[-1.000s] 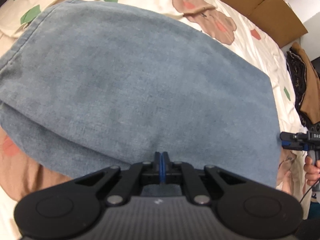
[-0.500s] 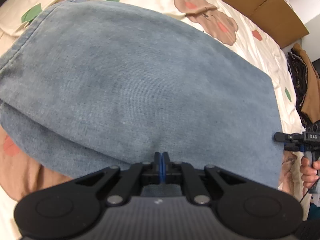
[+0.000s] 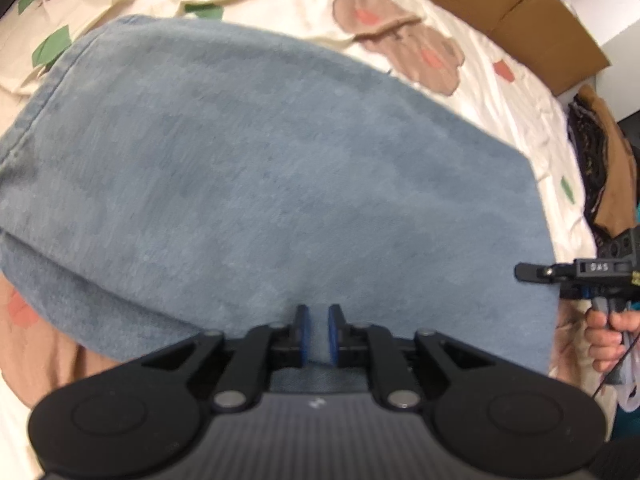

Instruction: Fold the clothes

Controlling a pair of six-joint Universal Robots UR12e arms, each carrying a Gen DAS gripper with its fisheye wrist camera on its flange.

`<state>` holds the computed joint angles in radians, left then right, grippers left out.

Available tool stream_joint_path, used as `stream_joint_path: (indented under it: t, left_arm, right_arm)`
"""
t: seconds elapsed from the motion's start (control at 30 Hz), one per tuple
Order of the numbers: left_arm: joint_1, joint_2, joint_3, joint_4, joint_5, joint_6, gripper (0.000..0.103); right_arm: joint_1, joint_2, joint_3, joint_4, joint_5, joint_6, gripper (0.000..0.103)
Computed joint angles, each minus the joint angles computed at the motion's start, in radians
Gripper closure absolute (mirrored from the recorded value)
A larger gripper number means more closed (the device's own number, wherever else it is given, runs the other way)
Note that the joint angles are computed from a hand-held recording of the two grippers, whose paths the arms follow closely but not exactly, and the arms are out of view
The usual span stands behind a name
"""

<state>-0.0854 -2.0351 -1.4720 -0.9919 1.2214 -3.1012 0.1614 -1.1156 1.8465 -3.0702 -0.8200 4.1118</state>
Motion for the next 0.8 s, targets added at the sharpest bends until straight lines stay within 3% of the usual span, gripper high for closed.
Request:
stream_joint_path:
  t: [0.2, 0.43, 0.8]
  left_arm:
    - [-0.007, -0.006, 0.019, 0.012, -0.028, 0.016, 0.087]
    - [-0.008, -0.009, 0.015, 0.012, -0.019, 0.017, 0.087]
    - [-0.018, -0.039, 0.042, 0.011, -0.076, 0.034, 0.087]
  right_arm:
    - [-0.005, -0.018, -0.025, 0.081, -0.013, -0.063, 0.098]
    - [-0.019, -0.032, -0.040, 0.104, -0.012, -0.023, 0.098]
    - [-0.077, -0.080, -0.046, 0.226, -0.052, -0.148, 0.099]
